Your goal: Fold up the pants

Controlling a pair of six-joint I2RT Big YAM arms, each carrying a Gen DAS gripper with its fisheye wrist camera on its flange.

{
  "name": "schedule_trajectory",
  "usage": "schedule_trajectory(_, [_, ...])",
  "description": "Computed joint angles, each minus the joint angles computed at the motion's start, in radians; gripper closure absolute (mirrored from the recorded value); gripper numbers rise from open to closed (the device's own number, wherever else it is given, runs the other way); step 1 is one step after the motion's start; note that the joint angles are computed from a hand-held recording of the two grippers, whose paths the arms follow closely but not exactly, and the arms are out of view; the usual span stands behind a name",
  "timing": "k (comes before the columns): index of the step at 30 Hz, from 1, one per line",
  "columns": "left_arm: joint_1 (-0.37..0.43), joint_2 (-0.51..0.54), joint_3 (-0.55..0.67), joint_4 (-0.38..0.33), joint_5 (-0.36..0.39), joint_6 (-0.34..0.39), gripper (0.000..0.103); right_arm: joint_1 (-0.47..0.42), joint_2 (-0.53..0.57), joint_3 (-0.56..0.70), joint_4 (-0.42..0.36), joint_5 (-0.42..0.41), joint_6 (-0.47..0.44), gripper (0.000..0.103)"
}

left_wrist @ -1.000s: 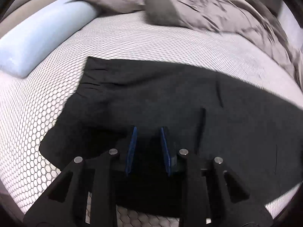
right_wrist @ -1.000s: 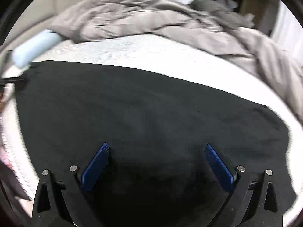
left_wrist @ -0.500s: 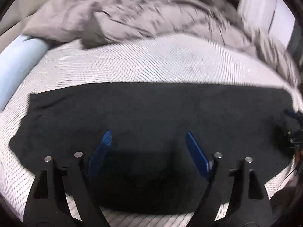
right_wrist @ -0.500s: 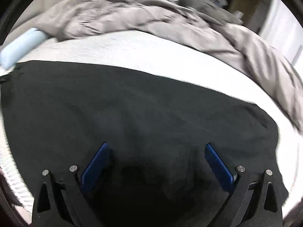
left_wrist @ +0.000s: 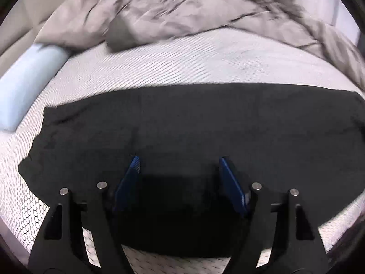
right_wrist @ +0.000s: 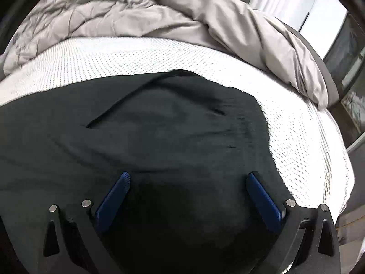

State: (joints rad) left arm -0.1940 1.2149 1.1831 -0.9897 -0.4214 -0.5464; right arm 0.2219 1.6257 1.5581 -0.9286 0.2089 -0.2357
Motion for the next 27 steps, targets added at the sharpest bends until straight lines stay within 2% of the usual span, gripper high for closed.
schedule_trajectory(2, [-0.061,0.000,0.015,0.035,-0.009,0.027,0.032,0.013,-0.041,-0.029,-0.001,-0.010,-0.021,0.001])
schedule_trajectory(4, [-0.124,0.042,0.053,0.070,0.019,0.049,0.024,0.028,-0.077,-0.047,-0.010,-0.081,-0.081,0.001])
schedule_trajectory(6, [-0.160,0.090,0.081,0.120,0.120,0.076,0.020,0.060,-0.137,-0.097,-0.014,-0.166,-0.137,0.001])
schedule_trajectory(8, [-0.184,0.166,0.125,0.145,0.250,0.110,0.020,0.090,-0.149,-0.101,-0.076,-0.311,-0.199,0.001])
schedule_trajectory(10, [-0.211,0.233,0.170,0.097,0.293,0.139,0.020,0.108,-0.127,-0.088,-0.171,-0.382,-0.275,0.001])
schedule_trajectory(11, [-0.230,0.268,0.196,0.060,0.256,0.176,0.019,0.118,-0.120,-0.094,-0.187,-0.362,-0.309,0.001])
schedule_trajectory(12, [-0.243,0.275,0.198,0.057,0.218,0.206,0.014,0.124,-0.119,-0.112,-0.180,-0.317,-0.349,0.001])
schedule_trajectory(14, [-0.231,0.268,0.191,0.061,0.202,0.218,0.006,0.087,-0.111,-0.100,-0.187,-0.320,-0.354,0.001])
schedule_trajectory(15, [-0.217,0.264,0.187,0.053,0.206,0.196,0.006,0.050,-0.109,-0.090,-0.182,-0.314,-0.333,0.001])
schedule_trajectory(17, [-0.184,0.244,0.161,0.048,0.206,0.149,0.005,-0.023,-0.107,-0.085,-0.121,-0.224,-0.278,0.001])
schedule_trajectory(20, [-0.140,0.224,0.133,0.049,0.171,0.134,0.005,-0.117,-0.089,-0.068,-0.052,-0.134,-0.150,0.001])
schedule_trajectory(22, [-0.129,0.214,0.127,0.038,0.149,0.106,0.007,-0.158,-0.075,-0.047,-0.062,-0.130,-0.084,0.001])
schedule_trajectory(24, [-0.131,0.196,0.119,0.051,0.129,0.074,0.020,-0.175,-0.082,-0.042,-0.056,-0.161,-0.070,0.001])
schedule_trajectory(27, [-0.140,0.175,0.118,0.108,0.062,0.063,0.020,-0.138,-0.126,-0.058,0.026,-0.107,-0.081,0.001])
